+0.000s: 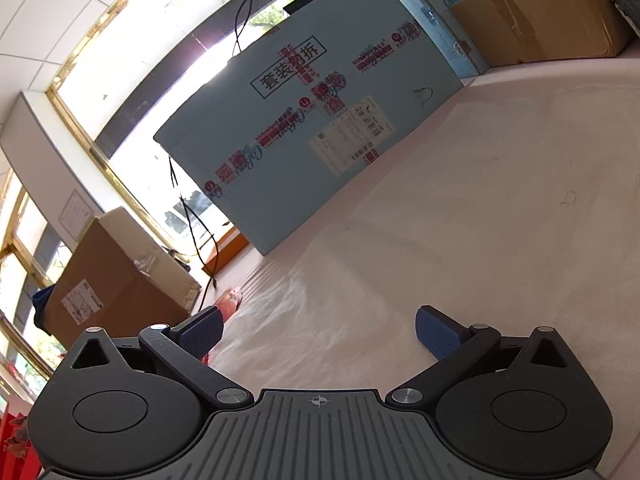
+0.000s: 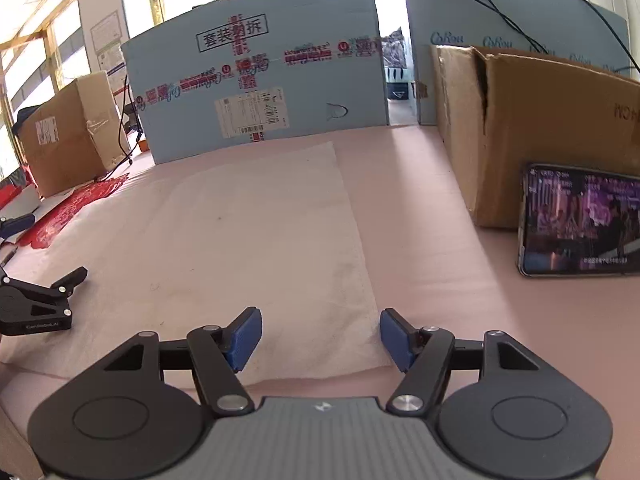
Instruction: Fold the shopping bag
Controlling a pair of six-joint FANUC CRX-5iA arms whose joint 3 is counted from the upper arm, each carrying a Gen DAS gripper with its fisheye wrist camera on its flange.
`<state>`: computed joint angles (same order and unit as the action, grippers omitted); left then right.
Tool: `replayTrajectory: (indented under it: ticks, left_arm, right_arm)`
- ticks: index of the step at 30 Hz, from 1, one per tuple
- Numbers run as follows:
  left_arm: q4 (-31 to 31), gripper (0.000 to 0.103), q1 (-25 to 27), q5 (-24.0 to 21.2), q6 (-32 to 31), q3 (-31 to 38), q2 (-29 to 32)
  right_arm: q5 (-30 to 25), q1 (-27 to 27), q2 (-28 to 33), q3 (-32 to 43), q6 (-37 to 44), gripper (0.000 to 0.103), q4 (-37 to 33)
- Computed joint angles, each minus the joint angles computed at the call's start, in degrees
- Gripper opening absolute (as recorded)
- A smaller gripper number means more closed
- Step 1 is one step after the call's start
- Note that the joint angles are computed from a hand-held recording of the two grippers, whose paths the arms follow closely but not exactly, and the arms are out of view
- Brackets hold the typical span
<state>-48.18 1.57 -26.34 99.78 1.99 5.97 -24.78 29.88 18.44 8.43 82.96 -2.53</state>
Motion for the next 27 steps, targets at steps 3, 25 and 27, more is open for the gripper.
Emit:
replayTrajectory:
  ticks: [3, 25, 27]
  left_arm:
    - [-2.27, 0.103, 0.13, -2.19, 1.87, -0.49, -1.04]
    - [-2.29, 0.103, 3.81, 1.29, 13.25, -4.52, -3.22]
    - [-4.86, 0.103, 3.13, 0.61, 15.86, -4.78, -3.77]
  right_arm:
    - [4.17, 0.88, -0.62, -2.92, -0.03, 0.044, 2.67]
    - [-10.08, -6.31, 3.91, 16.06, 49.06, 0.005, -52.33]
    - [-14.75, -6.58, 5.69, 19.16, 53.99, 0.005, -56.76]
